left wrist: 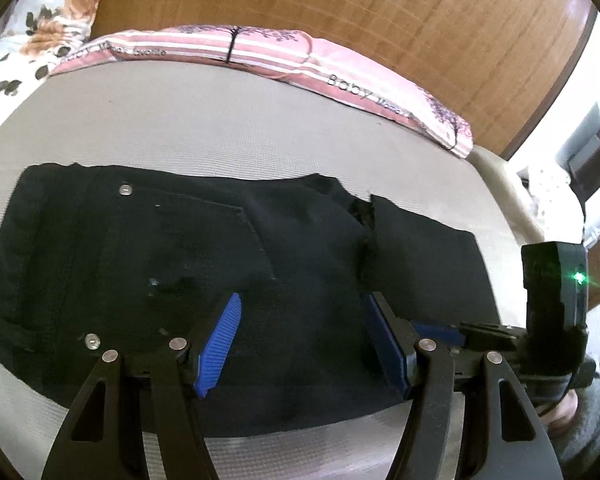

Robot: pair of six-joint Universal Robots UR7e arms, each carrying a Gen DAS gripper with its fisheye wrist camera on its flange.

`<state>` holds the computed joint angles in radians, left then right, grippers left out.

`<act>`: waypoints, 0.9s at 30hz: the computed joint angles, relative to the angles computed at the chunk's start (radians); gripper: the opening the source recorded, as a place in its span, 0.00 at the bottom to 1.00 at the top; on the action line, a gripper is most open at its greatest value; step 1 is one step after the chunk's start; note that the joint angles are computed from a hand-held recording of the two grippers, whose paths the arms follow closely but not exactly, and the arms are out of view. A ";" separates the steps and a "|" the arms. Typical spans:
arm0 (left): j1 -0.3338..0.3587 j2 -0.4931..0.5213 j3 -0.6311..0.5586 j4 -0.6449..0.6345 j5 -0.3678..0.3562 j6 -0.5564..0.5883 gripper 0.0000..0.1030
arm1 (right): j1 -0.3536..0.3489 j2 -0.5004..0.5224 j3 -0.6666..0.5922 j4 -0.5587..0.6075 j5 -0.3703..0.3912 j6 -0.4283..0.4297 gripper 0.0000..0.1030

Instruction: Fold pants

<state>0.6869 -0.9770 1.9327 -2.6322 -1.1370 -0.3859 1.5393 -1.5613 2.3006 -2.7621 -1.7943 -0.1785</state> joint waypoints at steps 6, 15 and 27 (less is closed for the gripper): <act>0.008 0.031 -0.054 0.061 -0.142 0.004 0.63 | -0.013 -0.135 0.059 -0.042 -0.013 0.032 0.44; 0.066 0.120 -0.156 0.195 -0.383 -0.130 0.62 | -0.103 -0.292 0.117 -0.092 0.005 0.088 0.48; 0.084 0.159 -0.170 0.222 -0.401 -0.225 0.54 | -0.175 -0.316 0.129 -0.116 0.071 0.112 0.49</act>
